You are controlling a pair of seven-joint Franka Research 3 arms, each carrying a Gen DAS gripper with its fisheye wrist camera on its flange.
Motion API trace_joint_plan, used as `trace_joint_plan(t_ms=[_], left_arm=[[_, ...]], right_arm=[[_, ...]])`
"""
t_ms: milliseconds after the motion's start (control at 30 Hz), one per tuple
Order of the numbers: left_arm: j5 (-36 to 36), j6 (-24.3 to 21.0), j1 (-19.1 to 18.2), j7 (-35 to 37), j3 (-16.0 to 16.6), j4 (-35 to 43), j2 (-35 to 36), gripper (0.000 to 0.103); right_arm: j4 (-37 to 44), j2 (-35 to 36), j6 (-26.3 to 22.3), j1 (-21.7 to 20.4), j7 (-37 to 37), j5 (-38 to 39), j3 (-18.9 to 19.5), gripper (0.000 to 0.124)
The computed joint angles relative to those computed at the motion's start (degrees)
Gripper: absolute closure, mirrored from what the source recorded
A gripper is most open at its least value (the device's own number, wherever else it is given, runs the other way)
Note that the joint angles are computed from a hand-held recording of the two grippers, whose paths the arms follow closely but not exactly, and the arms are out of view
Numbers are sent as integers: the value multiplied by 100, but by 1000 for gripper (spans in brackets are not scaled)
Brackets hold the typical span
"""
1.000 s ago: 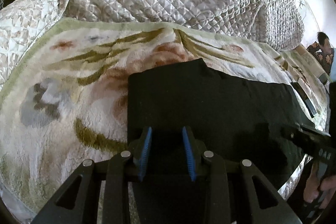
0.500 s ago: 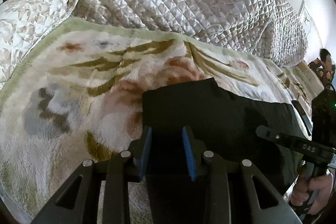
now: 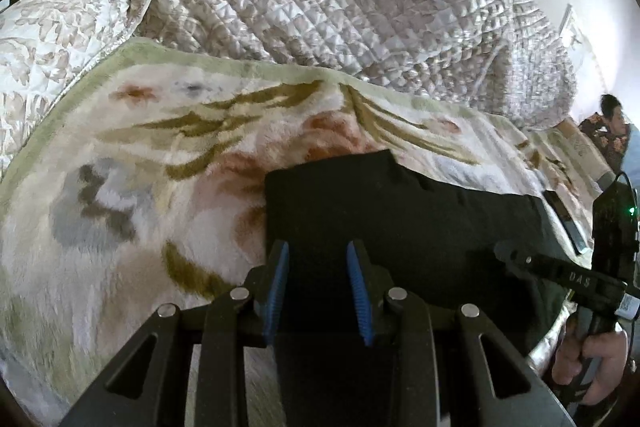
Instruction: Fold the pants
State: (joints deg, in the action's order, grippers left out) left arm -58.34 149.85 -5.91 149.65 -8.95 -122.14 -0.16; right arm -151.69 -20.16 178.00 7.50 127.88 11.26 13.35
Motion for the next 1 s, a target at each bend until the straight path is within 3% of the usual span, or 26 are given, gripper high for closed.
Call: trace_joint_plan(t_ms=[67, 167, 267, 333, 467, 667, 733, 800, 867, 933, 1000], left_arm=[[-152, -32, -17, 202, 7, -218, -192, 70], [-211, -188, -84, 316, 89, -544, -439, 70], [-164, -57, -202, 410, 130, -874, -610, 70], [-284, 143, -309, 654, 165, -1045, -734, 70], [-284, 64, -390, 592, 314, -1113, -834, 70], [-203, 176, -451, 588, 333, -1158, -844, 70], [-48, 191, -462, 466, 324, -1130, -828, 69], [158, 195, -470, 266, 303, -1053, -782, 69], [301, 227, -483, 146, 287, -976, -731, 69], [401, 252, -493, 55, 274, -882, -662, 69], [475, 281, -493, -33, 250, -777, -578, 69]], right_arm=[[-210, -410, 13, -383, 197, -287, 457, 121], [-474, -747, 165, -219, 169, -315, 620, 119], [-477, -644, -193, 135, -83, -367, 577, 115], [-610, -743, -51, -162, 215, -642, 925, 114], [-572, -996, -455, -301, 338, -750, 1061, 112], [-973, -1379, -415, -180, 810, -687, 955, 106], [-1083, -1767, -666, -516, 1204, -758, 1270, 104], [-1269, -2160, -854, -626, 1588, -764, 1330, 103], [-1412, -2503, -1109, -670, 1967, -758, 1343, 90], [-1562, -2800, -1241, -652, 2326, -758, 1331, 59], [-1706, -3132, -1433, -680, 2748, -762, 1384, 58]])
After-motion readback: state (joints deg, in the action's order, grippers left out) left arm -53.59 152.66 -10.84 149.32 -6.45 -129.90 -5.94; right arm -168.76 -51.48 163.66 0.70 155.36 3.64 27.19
